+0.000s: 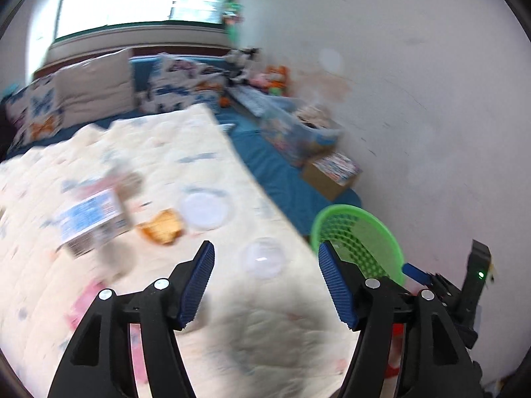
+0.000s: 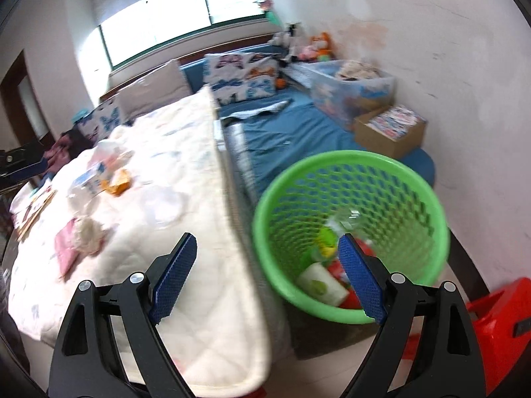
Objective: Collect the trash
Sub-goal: 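Grasp the clear plastic dome lid on the table with the right tool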
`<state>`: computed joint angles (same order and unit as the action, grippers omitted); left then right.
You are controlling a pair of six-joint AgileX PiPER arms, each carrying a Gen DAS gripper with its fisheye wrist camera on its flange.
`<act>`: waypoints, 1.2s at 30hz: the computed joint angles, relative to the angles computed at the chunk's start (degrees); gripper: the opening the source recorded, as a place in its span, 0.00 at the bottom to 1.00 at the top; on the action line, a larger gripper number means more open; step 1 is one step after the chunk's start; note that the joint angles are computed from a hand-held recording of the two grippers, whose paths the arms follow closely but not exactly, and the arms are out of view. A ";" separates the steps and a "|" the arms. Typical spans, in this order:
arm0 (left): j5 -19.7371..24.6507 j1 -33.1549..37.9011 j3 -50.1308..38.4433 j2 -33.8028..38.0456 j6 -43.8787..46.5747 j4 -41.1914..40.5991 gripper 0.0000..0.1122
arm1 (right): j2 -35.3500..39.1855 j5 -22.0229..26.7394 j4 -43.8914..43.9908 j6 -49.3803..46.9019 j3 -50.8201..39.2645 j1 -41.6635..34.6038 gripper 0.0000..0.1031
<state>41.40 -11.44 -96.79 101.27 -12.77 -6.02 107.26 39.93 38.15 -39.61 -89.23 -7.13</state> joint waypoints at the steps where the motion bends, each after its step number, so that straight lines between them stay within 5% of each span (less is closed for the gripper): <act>1: -0.54 1.32 2.62 -1.89 -1.28 0.88 0.56 | -0.43 -0.11 0.49 -0.51 0.62 0.51 0.84; 11: -2.83 12.34 18.20 -13.19 -9.90 5.86 0.59 | 5.06 2.78 -1.33 0.42 -6.95 9.35 0.84; 20: -3.41 17.05 23.27 -14.44 -8.77 4.26 0.60 | 16.48 7.01 -10.68 11.09 -23.24 15.29 0.84; 27: -3.99 13.79 23.60 -13.04 -2.95 1.48 0.60 | 24.29 12.39 -16.14 17.74 -34.58 16.91 0.79; 36: -2.73 6.91 19.45 -7.88 4.31 2.07 0.62 | 26.68 14.68 -16.60 18.58 -37.76 17.10 0.71</act>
